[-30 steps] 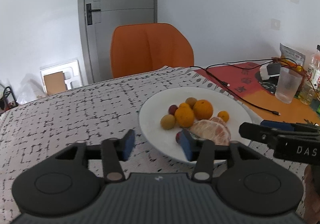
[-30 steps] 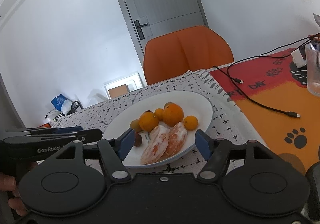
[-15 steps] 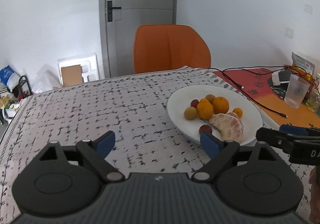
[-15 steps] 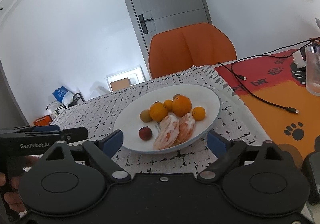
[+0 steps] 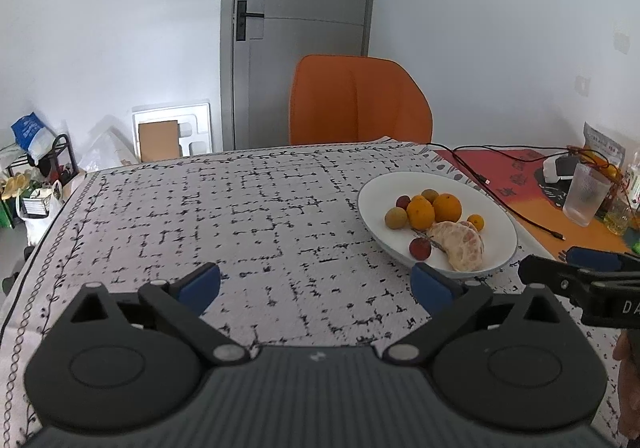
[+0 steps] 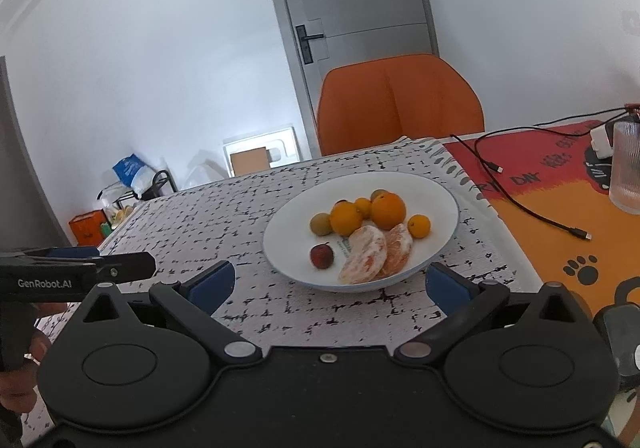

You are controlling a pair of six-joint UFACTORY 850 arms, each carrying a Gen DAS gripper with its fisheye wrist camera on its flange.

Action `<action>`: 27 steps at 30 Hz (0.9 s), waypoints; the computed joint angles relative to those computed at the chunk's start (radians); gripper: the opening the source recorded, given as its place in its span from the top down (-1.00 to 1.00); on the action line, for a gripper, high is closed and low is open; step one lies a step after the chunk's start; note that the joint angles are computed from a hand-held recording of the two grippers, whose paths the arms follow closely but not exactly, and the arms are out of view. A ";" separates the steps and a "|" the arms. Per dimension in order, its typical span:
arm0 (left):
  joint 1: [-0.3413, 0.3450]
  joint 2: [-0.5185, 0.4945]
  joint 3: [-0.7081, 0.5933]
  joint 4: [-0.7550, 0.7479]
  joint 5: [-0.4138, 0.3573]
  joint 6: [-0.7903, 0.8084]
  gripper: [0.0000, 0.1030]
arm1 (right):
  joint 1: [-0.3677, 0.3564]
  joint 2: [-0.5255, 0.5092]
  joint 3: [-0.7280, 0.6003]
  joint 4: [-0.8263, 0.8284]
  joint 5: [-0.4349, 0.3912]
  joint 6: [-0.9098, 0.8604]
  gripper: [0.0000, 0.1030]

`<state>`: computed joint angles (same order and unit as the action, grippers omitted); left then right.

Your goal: Organize fruits

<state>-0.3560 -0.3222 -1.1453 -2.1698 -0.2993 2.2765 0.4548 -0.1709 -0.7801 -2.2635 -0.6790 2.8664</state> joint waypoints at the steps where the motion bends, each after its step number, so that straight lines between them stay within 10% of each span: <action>1: 0.005 0.007 0.008 0.003 -0.003 -0.001 -0.96 | 0.006 0.002 0.000 0.007 -0.002 -0.012 -1.00; 11: 0.059 0.082 0.082 0.169 -0.037 -0.151 -0.99 | 0.068 0.026 0.000 0.078 -0.007 -0.094 -1.00; 27: 0.122 0.214 0.199 -0.020 -0.023 0.047 -0.99 | 0.140 0.059 -0.013 0.191 0.018 -0.187 -1.00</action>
